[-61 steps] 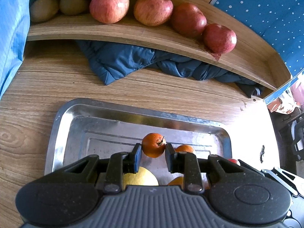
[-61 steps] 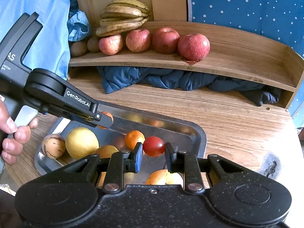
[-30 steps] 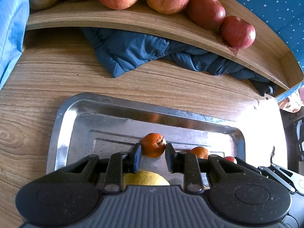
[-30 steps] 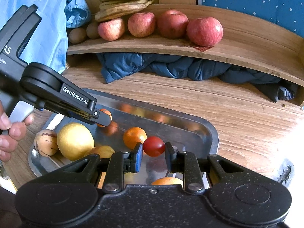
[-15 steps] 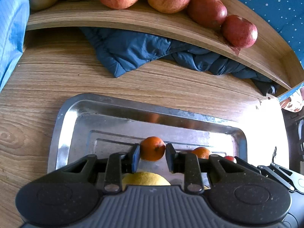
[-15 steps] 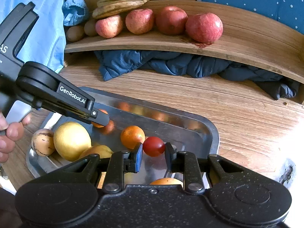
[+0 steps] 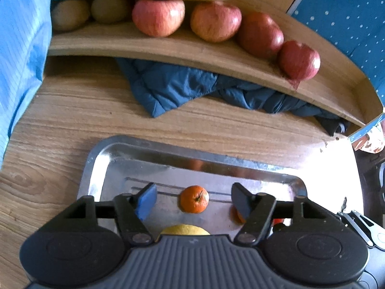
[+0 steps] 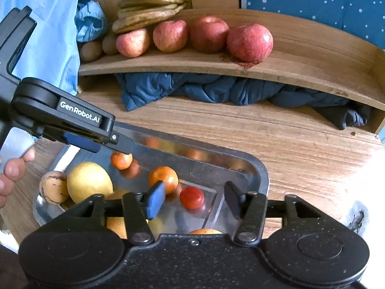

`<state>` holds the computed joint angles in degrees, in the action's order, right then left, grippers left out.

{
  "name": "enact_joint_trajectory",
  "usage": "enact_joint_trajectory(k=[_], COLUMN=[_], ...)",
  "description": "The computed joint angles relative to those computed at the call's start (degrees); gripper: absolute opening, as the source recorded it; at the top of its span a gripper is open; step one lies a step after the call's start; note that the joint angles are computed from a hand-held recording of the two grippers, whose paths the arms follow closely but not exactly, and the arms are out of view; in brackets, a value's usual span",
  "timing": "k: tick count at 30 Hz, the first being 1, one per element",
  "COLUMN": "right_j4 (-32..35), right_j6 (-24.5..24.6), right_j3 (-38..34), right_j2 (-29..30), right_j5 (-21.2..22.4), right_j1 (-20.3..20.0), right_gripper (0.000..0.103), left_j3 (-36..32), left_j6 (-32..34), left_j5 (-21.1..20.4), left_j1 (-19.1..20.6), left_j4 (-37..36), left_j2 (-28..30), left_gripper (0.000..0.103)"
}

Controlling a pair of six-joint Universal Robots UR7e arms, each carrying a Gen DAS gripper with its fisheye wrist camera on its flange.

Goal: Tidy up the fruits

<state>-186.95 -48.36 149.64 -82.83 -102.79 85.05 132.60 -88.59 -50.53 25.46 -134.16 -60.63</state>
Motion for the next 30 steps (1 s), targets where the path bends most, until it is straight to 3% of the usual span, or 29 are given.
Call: enact_joint_trajectory(k=[5, 8, 14, 21, 30], right_j4=[-0.34, -0.51, -0.4, -1.46, -4.01], right_j6=[-0.18, 0.03, 0.37, 0.76, 4.53], right_j3=[0.54, 0.88, 1.5, 2.21, 3.08], right_j2=[-1.74, -2.72, -4.8, -7.14, -9.49], right_j5=[2.1, 2.98, 2.6, 4.36, 6.73], right_j1=[-0.42, -0.57, 0.16, 0.11, -1.77], right_gripper=[0.081, 0.087, 0.097, 0.102, 0.102], left_j3=[-0.6, -1.07, -1.17, -1.43, -3.98], left_j6=[-2.7, -5.59, -10.01, -10.57, -15.03], left_j5=[1.43, 1.88, 2.41, 2.71, 3.93], left_j1=[-1.47, -2.19, -3.86, -6.01, -9.27], left_j4=[4.05, 7.52, 11.85, 14.32, 23.75], left_j2=[-0.75, -1.31, -2.61, -3.18, -3.76], left_gripper=[0.088, 0.096, 0.099, 0.1, 0.101])
